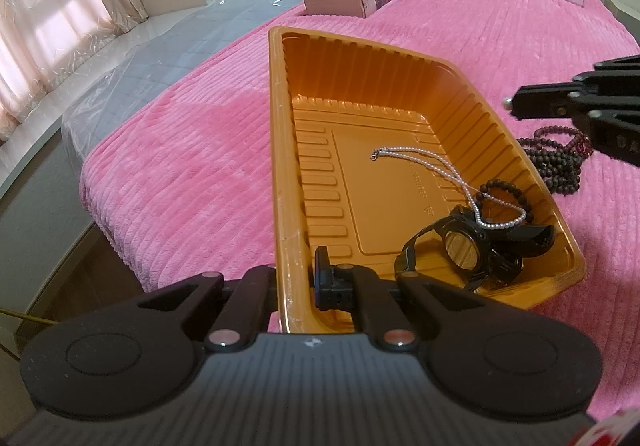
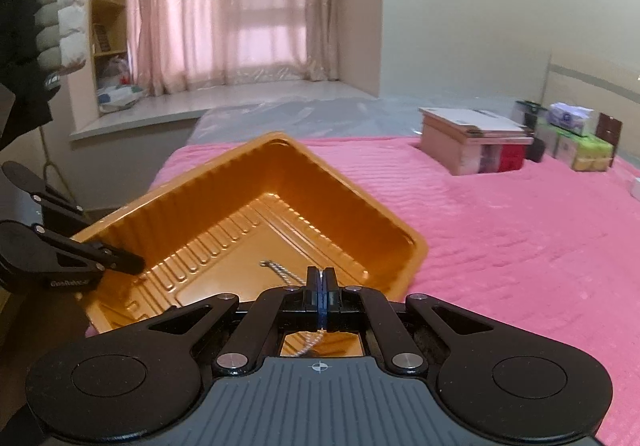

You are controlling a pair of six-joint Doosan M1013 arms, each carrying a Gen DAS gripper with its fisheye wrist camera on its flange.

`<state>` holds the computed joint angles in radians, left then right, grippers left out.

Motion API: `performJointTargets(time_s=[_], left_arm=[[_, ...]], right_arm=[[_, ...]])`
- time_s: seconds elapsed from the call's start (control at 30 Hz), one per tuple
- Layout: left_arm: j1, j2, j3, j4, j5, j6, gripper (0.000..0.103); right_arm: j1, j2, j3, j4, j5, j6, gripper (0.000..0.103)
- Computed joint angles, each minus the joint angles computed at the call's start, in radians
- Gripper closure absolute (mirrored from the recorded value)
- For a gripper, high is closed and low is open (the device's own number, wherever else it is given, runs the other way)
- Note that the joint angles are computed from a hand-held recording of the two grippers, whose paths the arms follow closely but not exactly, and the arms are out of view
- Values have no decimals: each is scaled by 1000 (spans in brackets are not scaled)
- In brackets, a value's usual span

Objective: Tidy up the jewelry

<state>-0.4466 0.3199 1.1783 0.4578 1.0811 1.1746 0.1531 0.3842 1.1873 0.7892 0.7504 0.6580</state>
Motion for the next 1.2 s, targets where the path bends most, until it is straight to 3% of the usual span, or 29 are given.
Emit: performJointTargets(time_s=[0.47, 0.8, 1.2], left_arm=[[1, -1, 2, -3, -3, -2, 100], [2, -1, 2, -4, -4, -3, 100], [3, -3, 6, -5, -8, -5, 100]], right_arm=[[13, 10, -10, -33, 14, 6, 103], [2, 14, -10, 37, 34, -12, 102], [-35, -31, 65, -61, -51, 146, 100]])
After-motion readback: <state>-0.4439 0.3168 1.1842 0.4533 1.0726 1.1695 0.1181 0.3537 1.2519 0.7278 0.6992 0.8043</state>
